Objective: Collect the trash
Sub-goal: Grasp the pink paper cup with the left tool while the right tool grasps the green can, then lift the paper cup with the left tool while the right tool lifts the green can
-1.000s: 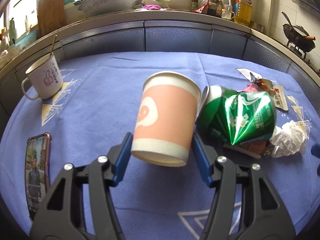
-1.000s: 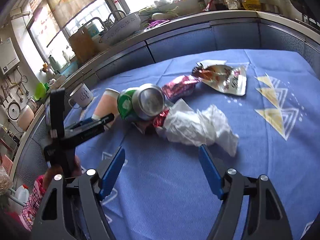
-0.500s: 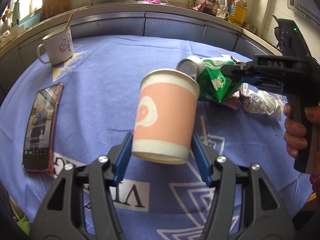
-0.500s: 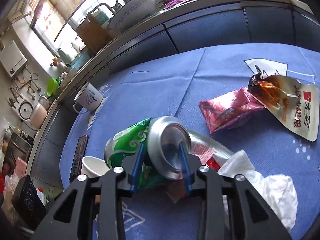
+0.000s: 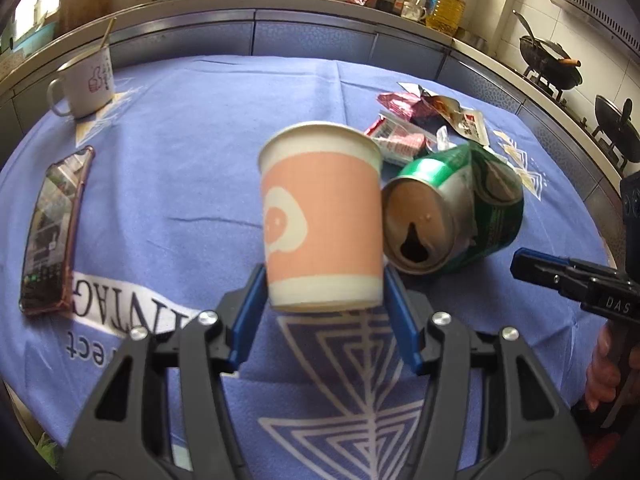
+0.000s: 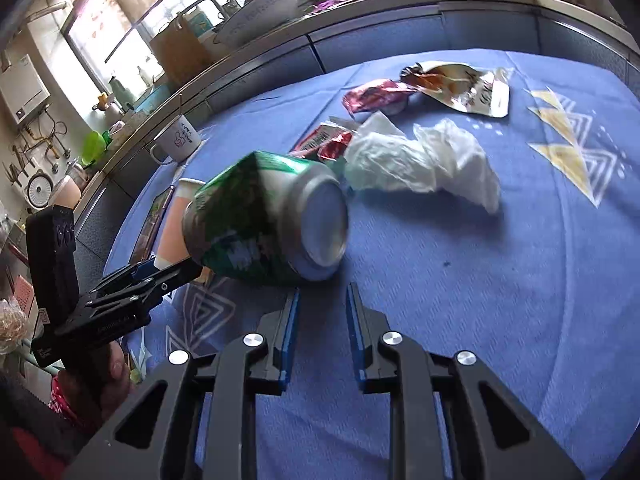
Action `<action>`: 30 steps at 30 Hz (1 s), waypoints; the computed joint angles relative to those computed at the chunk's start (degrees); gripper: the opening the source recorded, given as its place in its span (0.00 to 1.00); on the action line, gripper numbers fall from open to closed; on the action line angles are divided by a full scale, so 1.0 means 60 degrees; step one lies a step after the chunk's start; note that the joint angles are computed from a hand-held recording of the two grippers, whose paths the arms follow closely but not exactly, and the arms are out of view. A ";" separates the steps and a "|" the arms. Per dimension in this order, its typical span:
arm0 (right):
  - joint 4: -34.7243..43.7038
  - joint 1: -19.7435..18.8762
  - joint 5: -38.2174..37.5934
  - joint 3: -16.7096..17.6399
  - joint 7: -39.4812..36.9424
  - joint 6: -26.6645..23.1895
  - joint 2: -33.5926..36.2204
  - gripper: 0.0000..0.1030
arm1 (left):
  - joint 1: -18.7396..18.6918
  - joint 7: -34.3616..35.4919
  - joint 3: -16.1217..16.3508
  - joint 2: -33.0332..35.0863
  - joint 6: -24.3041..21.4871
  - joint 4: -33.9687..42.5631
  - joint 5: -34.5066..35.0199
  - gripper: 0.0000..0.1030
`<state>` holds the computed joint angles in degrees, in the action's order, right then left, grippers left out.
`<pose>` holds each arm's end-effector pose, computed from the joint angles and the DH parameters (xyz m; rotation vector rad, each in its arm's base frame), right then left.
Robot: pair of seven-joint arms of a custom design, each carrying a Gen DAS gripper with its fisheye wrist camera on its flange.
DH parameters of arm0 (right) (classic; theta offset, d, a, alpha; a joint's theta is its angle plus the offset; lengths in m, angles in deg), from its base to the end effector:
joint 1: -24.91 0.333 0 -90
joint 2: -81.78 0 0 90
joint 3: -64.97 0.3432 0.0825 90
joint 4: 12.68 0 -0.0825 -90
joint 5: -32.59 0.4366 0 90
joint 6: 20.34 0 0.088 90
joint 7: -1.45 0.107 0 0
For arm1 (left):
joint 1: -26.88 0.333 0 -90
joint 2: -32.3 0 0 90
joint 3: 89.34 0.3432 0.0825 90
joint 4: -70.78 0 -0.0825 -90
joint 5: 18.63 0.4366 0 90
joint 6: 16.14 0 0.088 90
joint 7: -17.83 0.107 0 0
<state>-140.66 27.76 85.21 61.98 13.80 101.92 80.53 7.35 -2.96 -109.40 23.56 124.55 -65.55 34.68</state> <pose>0.5640 0.0331 0.3831 -2.2245 0.8943 0.1903 0.4123 -0.3428 0.3944 -2.2219 1.2352 -0.6793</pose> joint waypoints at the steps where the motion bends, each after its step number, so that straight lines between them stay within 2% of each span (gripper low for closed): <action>1: 0.0039 -0.0015 -0.0014 -0.0012 0.0130 0.0010 0.0056 0.22 | -0.0011 0.0069 0.0014 0.0082 -0.0029 0.0052 -0.0137 0.54; 7: 0.0109 -0.0096 0.0082 -0.0025 0.0357 -0.0297 0.0137 0.26 | -0.0012 -0.0226 0.0050 0.0010 -0.0088 -0.0083 -0.0520 0.54; 11: 0.0257 -0.0201 0.0269 -0.0066 0.0509 -0.0867 0.0288 0.55 | -0.0006 -0.0386 0.0010 -0.0222 -0.0261 -0.0227 -0.0638 0.60; 12: 0.0249 -0.0218 0.0324 -0.0061 0.0489 -0.0916 0.0277 0.57 | 0.0000 -0.0414 -0.0004 -0.0272 -0.0296 -0.0256 -0.0656 0.61; 15: 0.0311 -0.0254 0.0340 -0.0059 0.0522 -0.1169 0.0305 0.57 | 0.0017 -0.0395 -0.0027 -0.0388 -0.0424 -0.0295 -0.0767 0.62; 21: 0.0900 -0.0387 0.0190 -0.0018 0.1434 -0.2508 0.0797 0.57 | 0.0117 -0.0580 -0.0173 -0.0769 -0.0718 -0.0368 -0.0572 0.72; 25: 0.1364 -0.0421 0.0179 0.0091 0.2320 -0.3324 0.1264 0.57 | 0.0183 -0.0333 -0.0105 -0.0710 -0.0852 -0.0310 -0.0618 0.72; 29: 0.1572 -0.0317 0.0284 0.0293 0.2960 -0.3416 0.1494 0.52 | 0.0293 -0.0220 -0.0023 -0.0608 -0.0766 -0.0287 -0.0553 0.71; 30: 0.1555 -0.0269 0.0319 0.0340 0.3002 -0.3313 0.1463 0.51 | 0.0315 -0.0160 0.0015 -0.0564 -0.0701 -0.0274 -0.0575 0.67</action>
<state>-131.33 26.15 87.13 64.02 31.81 82.04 89.31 9.24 -3.92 -109.31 20.17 120.35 -67.20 31.23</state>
